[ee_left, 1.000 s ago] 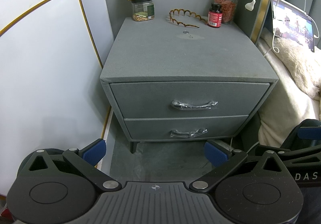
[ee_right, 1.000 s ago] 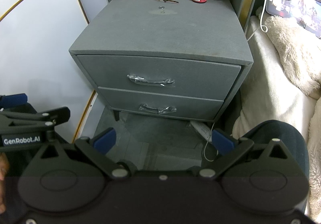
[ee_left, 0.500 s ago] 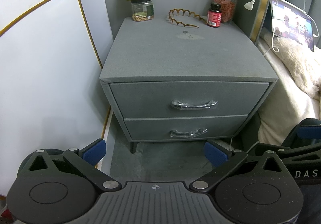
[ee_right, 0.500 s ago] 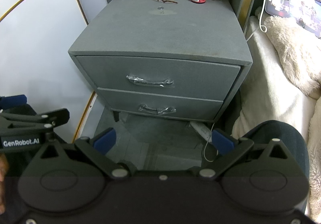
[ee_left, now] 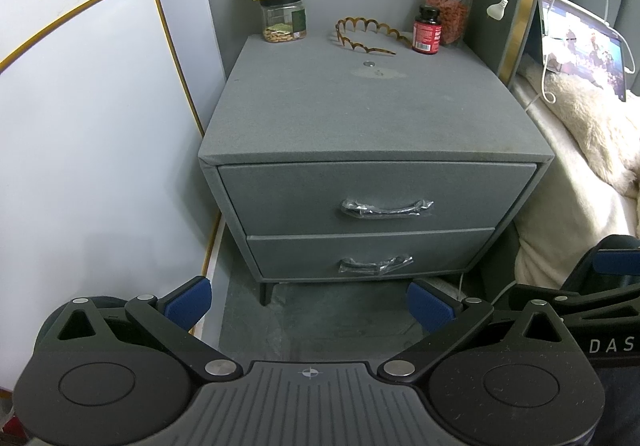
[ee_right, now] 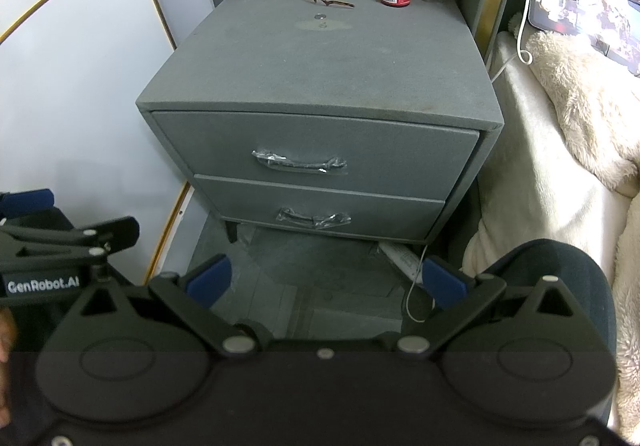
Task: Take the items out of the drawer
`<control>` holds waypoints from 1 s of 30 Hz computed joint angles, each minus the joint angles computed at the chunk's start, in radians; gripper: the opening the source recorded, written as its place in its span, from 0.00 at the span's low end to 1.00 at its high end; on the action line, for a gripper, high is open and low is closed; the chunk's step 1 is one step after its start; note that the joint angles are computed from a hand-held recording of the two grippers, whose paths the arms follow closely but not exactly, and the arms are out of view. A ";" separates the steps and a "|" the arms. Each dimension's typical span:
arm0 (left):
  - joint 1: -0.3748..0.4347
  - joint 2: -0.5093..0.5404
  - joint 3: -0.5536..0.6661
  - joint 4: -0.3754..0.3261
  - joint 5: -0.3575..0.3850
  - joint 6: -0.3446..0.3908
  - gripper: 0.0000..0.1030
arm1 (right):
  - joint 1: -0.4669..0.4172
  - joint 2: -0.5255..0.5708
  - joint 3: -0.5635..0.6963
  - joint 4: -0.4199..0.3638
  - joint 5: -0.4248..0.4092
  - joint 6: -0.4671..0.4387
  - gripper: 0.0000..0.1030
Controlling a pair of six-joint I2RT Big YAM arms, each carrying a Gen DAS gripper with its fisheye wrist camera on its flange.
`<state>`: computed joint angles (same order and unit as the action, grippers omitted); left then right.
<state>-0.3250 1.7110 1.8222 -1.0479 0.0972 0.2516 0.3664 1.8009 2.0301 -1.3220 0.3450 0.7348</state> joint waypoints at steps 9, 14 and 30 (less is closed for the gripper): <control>0.004 0.000 0.001 -0.002 0.004 0.004 1.00 | -0.003 -0.003 -0.005 0.005 -0.006 -0.002 1.00; 0.005 0.008 0.012 -0.006 0.010 0.015 1.00 | -0.003 -0.003 -0.006 0.007 -0.007 -0.002 1.00; 0.005 0.009 0.016 -0.012 0.009 0.020 1.00 | -0.003 -0.011 -0.017 0.019 -0.006 -0.001 1.00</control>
<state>-0.3205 1.7199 1.8384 -1.0598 0.1067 0.2715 0.3636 1.7898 2.0130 -1.3029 0.3392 0.7338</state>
